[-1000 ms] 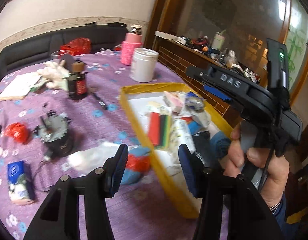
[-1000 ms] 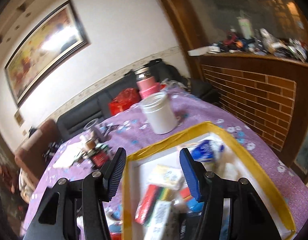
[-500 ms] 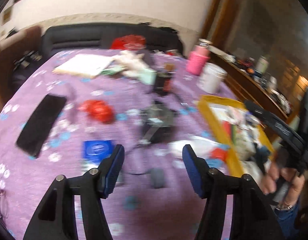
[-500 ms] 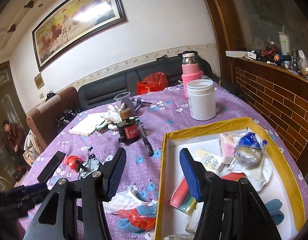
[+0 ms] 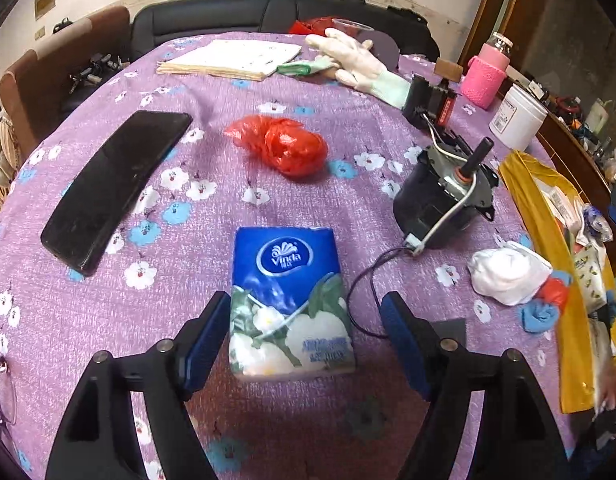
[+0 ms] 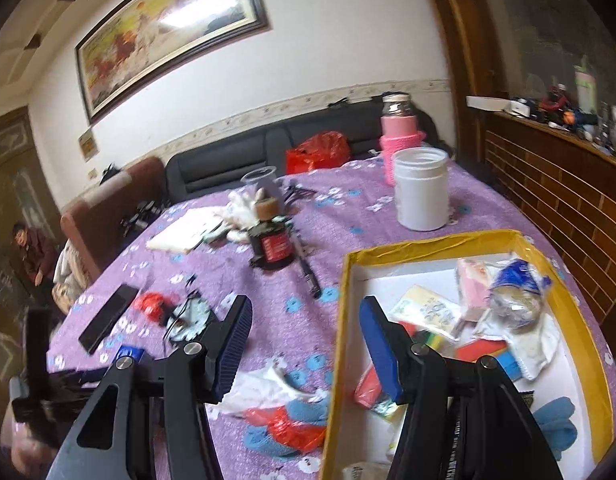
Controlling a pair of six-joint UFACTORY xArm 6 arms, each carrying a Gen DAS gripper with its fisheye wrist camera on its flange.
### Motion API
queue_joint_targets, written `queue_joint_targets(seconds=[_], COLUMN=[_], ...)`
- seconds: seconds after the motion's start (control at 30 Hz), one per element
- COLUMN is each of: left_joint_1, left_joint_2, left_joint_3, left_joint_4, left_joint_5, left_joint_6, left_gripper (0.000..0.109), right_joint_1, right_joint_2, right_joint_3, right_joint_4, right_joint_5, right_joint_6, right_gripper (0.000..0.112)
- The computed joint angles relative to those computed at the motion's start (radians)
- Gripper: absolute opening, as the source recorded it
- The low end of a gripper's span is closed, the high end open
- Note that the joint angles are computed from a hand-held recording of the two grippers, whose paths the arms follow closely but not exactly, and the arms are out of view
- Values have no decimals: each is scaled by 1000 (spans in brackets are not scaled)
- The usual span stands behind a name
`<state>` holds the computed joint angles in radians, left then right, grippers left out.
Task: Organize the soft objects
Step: 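Grasp the blue Vinda tissue pack with the left gripper, then grasp the white cloth with the right gripper while the left gripper holds the Vinda pack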
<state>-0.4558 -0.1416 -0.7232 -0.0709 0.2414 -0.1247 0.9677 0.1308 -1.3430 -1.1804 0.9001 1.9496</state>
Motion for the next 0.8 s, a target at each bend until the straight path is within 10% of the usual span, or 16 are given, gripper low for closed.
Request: queue_joint_targets(seconds=[0.1,0.33,0.8], left_joint_1=[12,20,8], left_joint_2=[-3,-6,-22], left_joint_3=[14,25,38], left_joint_4=[71,-40,-111], left_joint_5=[-35,-66,-89], left_joint_6=[-57,14,82], left_gripper=[52,51,51], right_joint_1=[-12,4,70], right_joint_2=[25,168,494], right_joint_3=[-21,-173,-597], right_joint_4=[30,166,301], right_joint_5=[-77,-123,243], right_joint_6=[-63,-319,-603], right_gripper=[63,67,65])
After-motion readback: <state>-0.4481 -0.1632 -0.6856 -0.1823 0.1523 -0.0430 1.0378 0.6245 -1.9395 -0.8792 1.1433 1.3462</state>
